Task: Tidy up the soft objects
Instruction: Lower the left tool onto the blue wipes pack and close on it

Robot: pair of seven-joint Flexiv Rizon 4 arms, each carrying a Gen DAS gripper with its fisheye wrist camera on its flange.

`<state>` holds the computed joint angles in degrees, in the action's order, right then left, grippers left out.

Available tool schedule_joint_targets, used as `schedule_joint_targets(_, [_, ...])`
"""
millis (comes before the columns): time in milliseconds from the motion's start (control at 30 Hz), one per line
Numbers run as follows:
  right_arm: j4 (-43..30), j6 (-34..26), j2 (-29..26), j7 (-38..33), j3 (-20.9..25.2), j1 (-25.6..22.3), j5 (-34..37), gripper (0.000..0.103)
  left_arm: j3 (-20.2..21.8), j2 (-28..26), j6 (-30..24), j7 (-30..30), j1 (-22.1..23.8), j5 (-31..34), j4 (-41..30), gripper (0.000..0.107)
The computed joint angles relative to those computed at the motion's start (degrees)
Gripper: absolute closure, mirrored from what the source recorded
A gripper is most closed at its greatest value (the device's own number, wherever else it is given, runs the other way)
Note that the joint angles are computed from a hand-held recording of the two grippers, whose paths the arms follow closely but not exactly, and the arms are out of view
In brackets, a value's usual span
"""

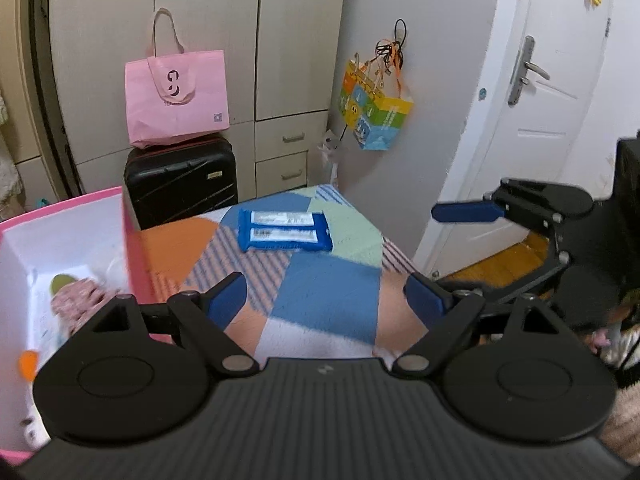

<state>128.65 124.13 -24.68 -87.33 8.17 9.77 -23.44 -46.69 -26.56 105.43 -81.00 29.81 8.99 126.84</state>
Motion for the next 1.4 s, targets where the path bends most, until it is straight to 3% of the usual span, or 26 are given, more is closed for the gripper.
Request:
schedule_joint_targets(100, [-2.2, 1.8, -3.6, -1.8, -1.5, 0.9, 1.8, 0.023, 7.8, -3.1, 2.9, 0.4, -8.0, -0.7, -3.8, 0.020])
schedule_joint_targets(200, [-4.5, 4.2, -7.3, -2.7, -3.3, 4.2, 8.3, 0.018, 19.0, -5.5, 9.1, 0.5, -18.3, -1.0, -7.0, 0.020])
schedule_joint_targets(267, [-5.3, 3.9, -8.9, -3.7, -4.0, 4.9, 8.9, 0.017, 22.2, -7.1, 10.1, -0.4, -21.2, -1.0, -9.0, 0.020])
schedule_joint_targets(367, [-7.7, 2.6, -11.2, -4.2, -4.3, 5.2, 9.1, 0.018, 22.2, -10.2, 8.5, -2.3, -21.5, -0.7, -12.5, 0.020])
schedule_joint_targets(500, [-13.7, -2.6, -16.0, 7.0, 3.6, -5.6, -2.3, 0.018, 21.3, -15.4, 6.7, -3.2, -22.1, -1.3, -17.9, 0.020])
schedule_joint_targets(633, [-19.8, -5.0, -21.1, 10.9, 4.3, -7.5, -6.4, 0.018, 23.4, -20.9, 7.1, -3.6, -25.3, -4.2, -24.3, 0.020])
schedule_joint_targets(733, [-24.9, -7.3, -26.9, 17.3, 12.6, -17.4, -19.1, 0.018, 20.9, -24.5, 6.4, -5.7, -23.9, -5.3, -27.4, 0.020])
schedule_joint_targets(800, [-27.6, -9.0, -29.6, 23.5, 14.8, -21.4, -29.4, 0.018, 22.9, -25.7, 6.8, -5.8, -25.7, -6.2, -29.7, 0.020])
schedule_joint_targets(900, [-28.0, -8.5, -28.6, 20.2, 10.2, -16.7, -24.7, 0.018, 29.1, -26.3, 3.9, -6.4, -31.1, -11.6, -33.3, 0.020])
schedule_joint_targets(1000, [-30.1, -10.4, -29.6, 20.9, 9.6, -15.9, -25.3, 0.018, 37.3, -25.9, -4.1, -5.7, -37.6, -17.7, -36.2, 0.020])
schedule_joint_targets(1100, [-30.8, -11.2, -29.2, 19.3, 6.5, -12.5, -21.9, 0.018, 43.0, -27.5, -3.4, -6.8, -42.1, -21.3, -38.5, 0.020])
schedule_joint_targets(1200, [-32.1, -12.4, -30.5, 18.1, 8.2, -13.3, -21.9, 0.018, 43.9, -29.4, -0.8, -7.8, -42.9, -23.4, -40.1, 0.020])
schedule_joint_targets(1300, [-33.0, -12.7, -31.2, 17.3, 8.1, -12.5, -19.7, 0.018, 39.7, -30.1, -1.3, -8.2, -39.8, -21.8, -40.3, 0.022])
schedule_joint_targets(1367, [-33.1, -11.9, -31.4, 16.3, 7.5, -11.8, -18.3, 0.020, 42.0, -30.2, -0.5, -4.3, -41.9, -23.3, -40.0, 0.026])
schedule_joint_targets(1400, [-33.1, -11.5, -31.3, 16.2, 7.0, -11.2, -17.2, 0.024, 40.8, -30.1, -0.2, -3.9, -41.2, -22.3, -39.8, 0.038])
